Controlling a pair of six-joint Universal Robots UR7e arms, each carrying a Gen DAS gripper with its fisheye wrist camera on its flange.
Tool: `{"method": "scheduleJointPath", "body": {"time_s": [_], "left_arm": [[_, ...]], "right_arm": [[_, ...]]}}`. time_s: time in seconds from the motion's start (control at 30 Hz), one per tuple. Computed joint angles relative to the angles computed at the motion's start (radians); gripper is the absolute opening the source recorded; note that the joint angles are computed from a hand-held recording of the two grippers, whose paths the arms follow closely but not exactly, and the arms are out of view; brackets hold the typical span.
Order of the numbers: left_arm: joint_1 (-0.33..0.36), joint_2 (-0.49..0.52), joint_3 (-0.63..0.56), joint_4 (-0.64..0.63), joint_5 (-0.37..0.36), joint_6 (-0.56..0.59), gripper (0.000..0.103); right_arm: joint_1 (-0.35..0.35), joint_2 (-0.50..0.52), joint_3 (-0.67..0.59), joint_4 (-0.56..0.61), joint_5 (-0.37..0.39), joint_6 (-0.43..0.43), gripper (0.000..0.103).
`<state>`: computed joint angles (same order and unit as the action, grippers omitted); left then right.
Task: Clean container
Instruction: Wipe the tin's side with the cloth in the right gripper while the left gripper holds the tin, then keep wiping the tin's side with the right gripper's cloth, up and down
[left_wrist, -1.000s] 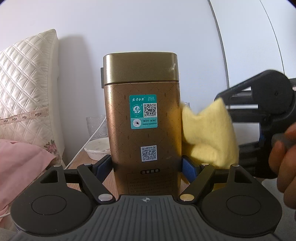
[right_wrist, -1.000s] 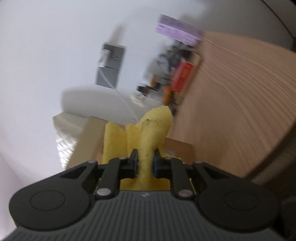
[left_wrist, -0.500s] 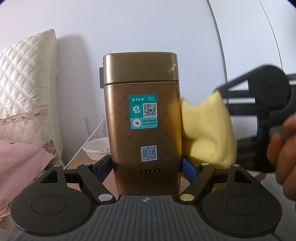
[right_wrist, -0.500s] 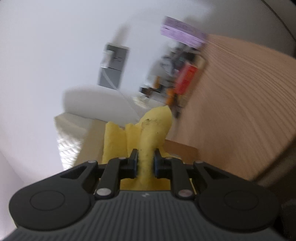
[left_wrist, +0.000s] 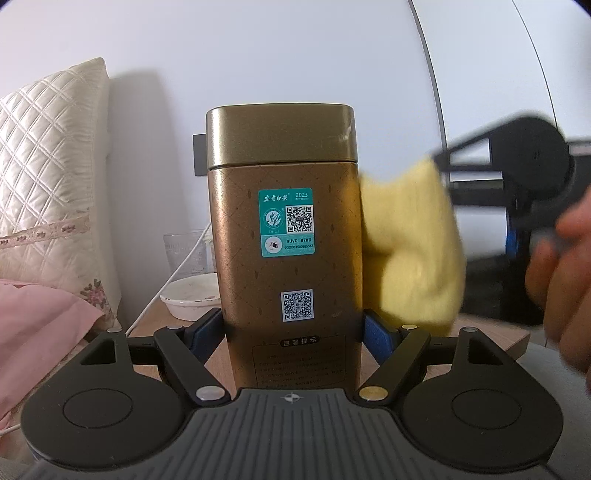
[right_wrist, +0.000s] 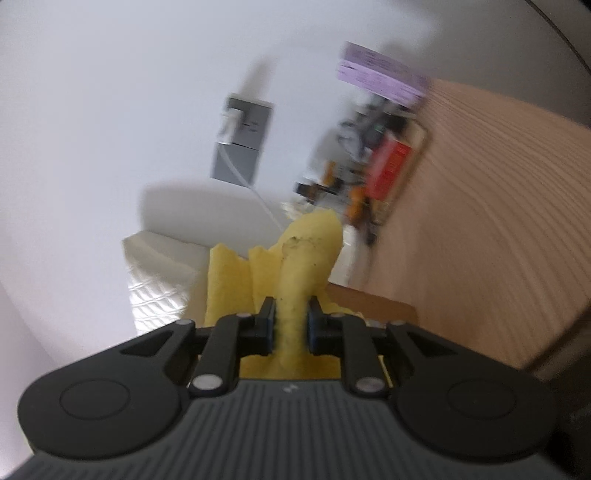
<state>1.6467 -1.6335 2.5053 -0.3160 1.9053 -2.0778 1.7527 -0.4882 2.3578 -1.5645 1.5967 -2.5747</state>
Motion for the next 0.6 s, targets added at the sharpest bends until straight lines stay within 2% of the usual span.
{"method": "scheduleJointPath", "body": {"time_s": [0.13, 0.37, 0.5, 0.53, 0.6], "left_arm": [[-0.003, 0.000, -0.008, 0.011, -0.001, -0.003, 0.082], [-0.009, 0.008, -0.031, 0.030, -0.002, -0.004, 0.082], [0.002, -0.002, -0.003, 0.028, 0.016, 0.010, 0.082], [-0.016, 0.003, -0.017, 0.010, -0.012, -0.015, 0.082], [-0.020, 0.026, -0.057, 0.027, -0.019, -0.023, 0.082]], "right_arm": [[0.004, 0.002, -0.014, 0.027, 0.025, 0.020, 0.019], [0.017, -0.028, -0.001, -0.014, -0.010, -0.027, 0.019], [-0.009, -0.005, -0.013, 0.013, -0.002, 0.019, 0.019], [-0.011, -0.005, -0.014, 0.017, -0.001, 0.025, 0.019], [-0.008, -0.012, -0.015, 0.025, 0.003, 0.027, 0.019]]}}
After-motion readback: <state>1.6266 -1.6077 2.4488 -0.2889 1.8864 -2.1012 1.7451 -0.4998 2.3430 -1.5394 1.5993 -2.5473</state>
